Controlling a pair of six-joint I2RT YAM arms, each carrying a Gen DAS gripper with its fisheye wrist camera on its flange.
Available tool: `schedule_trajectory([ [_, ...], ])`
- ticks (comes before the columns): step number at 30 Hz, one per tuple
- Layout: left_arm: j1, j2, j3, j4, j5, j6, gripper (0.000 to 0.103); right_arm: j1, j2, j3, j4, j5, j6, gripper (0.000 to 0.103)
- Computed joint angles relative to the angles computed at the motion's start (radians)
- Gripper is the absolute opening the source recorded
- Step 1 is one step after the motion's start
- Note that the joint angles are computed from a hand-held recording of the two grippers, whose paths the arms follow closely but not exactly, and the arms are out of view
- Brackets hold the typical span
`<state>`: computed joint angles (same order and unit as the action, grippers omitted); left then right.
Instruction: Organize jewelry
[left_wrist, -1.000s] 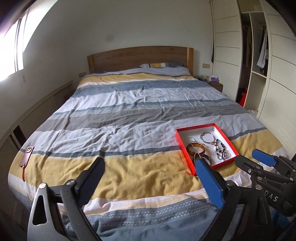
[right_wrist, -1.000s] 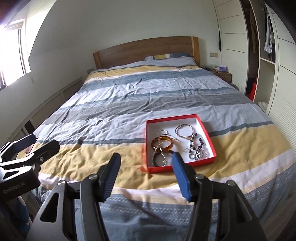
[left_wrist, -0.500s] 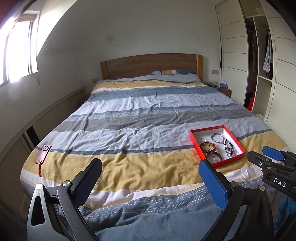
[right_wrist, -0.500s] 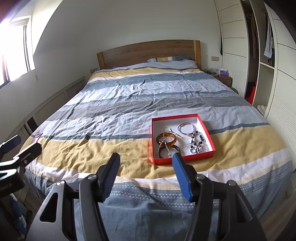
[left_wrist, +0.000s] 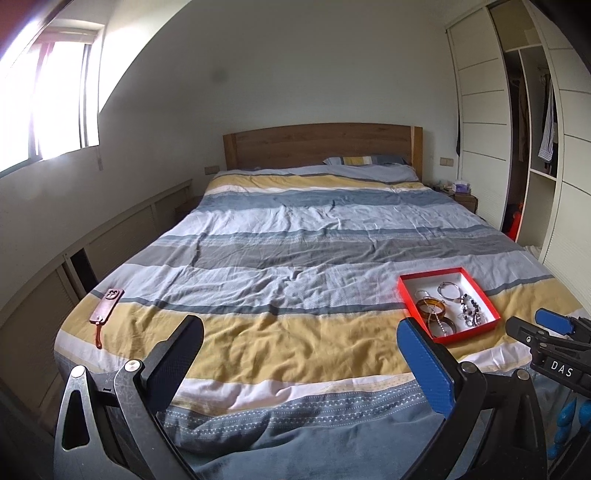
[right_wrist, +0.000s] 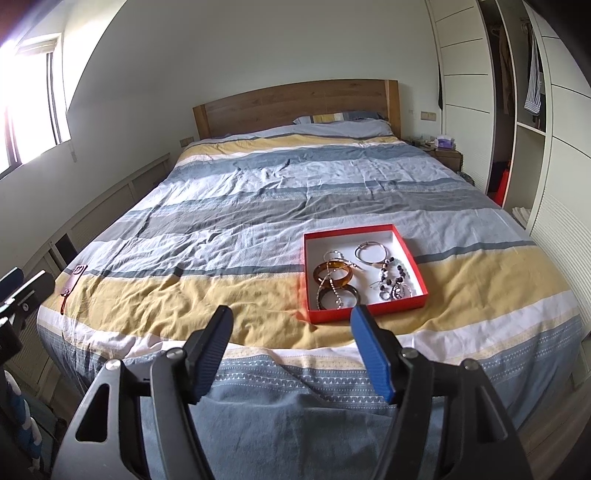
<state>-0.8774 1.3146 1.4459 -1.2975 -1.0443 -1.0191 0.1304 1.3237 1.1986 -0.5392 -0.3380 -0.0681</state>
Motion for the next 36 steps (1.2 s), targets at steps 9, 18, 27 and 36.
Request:
schedule_trajectory([
  [9, -0.019, -0.007, -0.001, -0.031, -0.050, -0.037, 0.102, 0.014, 0.021, -0.016, 0.046, 0.049, 0.019, 0.065],
  [18, 0.020, -0.014, -0.042, 0.023, -0.012, 0.000, 0.102, -0.004, 0.053, -0.032, 0.075, 0.068, 0.030, 0.065],
  [27, 0.089, -0.020, -0.091, 0.113, 0.055, 0.073, 0.102, 0.003, 0.096, -0.032, 0.092, 0.087, 0.027, 0.065],
  [36, 0.148, -0.017, -0.138, 0.180, 0.115, 0.120, 0.102, 0.015, 0.145, -0.029, 0.102, 0.105, 0.022, 0.065],
])
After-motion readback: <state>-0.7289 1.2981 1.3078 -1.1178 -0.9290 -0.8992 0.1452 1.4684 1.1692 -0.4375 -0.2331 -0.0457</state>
